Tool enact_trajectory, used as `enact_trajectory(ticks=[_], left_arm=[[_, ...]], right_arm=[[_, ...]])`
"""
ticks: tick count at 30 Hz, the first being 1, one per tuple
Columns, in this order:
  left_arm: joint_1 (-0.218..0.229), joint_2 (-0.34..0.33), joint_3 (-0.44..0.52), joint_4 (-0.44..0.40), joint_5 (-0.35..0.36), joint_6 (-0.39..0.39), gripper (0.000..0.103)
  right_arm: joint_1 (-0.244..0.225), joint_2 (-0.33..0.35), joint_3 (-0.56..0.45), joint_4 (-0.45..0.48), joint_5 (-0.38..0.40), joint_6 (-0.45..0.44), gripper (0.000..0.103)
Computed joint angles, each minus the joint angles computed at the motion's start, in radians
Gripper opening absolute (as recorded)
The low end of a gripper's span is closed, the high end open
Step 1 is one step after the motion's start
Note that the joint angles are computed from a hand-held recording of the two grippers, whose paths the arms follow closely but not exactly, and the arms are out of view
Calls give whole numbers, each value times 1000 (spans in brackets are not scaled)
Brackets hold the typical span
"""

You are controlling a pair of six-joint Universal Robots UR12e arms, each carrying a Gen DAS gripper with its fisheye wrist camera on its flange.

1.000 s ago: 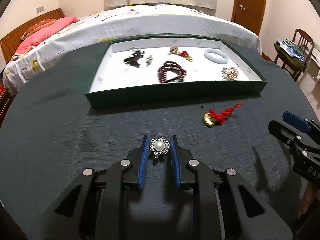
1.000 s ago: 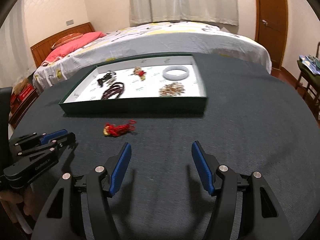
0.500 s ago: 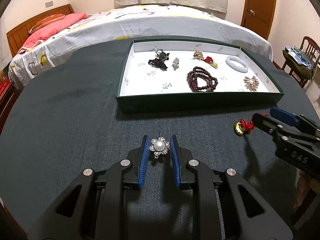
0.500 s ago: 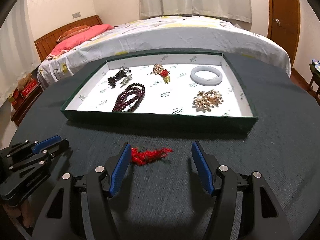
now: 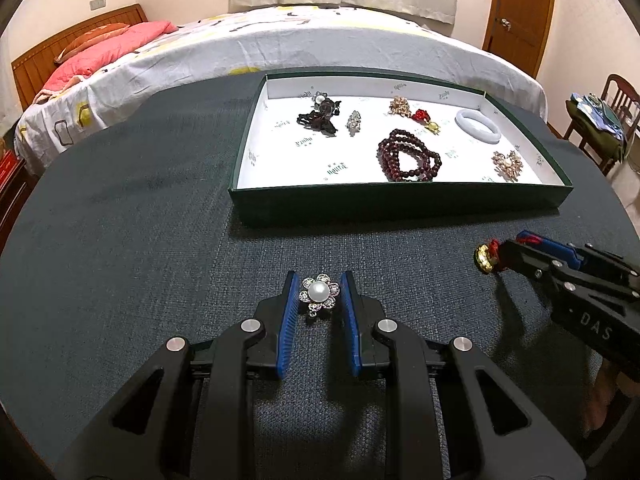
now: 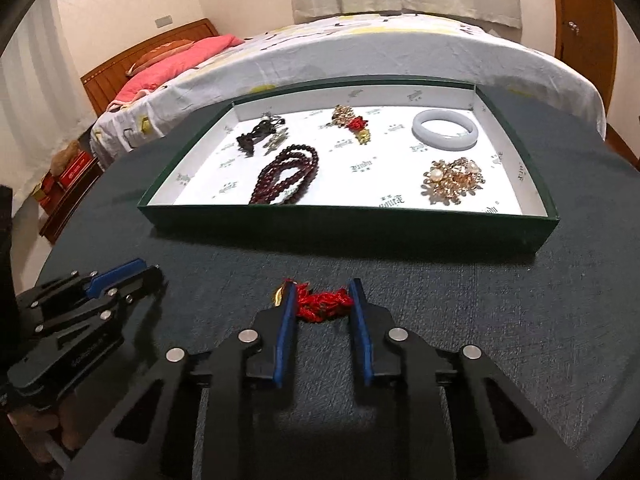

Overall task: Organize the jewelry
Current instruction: 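Carry the brooch with the left tool into the box while the right tool carries the charm there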

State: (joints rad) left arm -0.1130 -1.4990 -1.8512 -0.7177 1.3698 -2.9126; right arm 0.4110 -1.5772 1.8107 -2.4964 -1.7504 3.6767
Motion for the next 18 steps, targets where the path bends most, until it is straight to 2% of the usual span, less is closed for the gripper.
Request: enact_trajectory(ticks=[3,18], left_arm=[[0,0,-1,2,0,-1,21],[0,6,0,13,-6,-3,21]], right_arm=[[-2,-7,6,-2,13,3,14],[22,-20,-5,-63,-38,-34,10]])
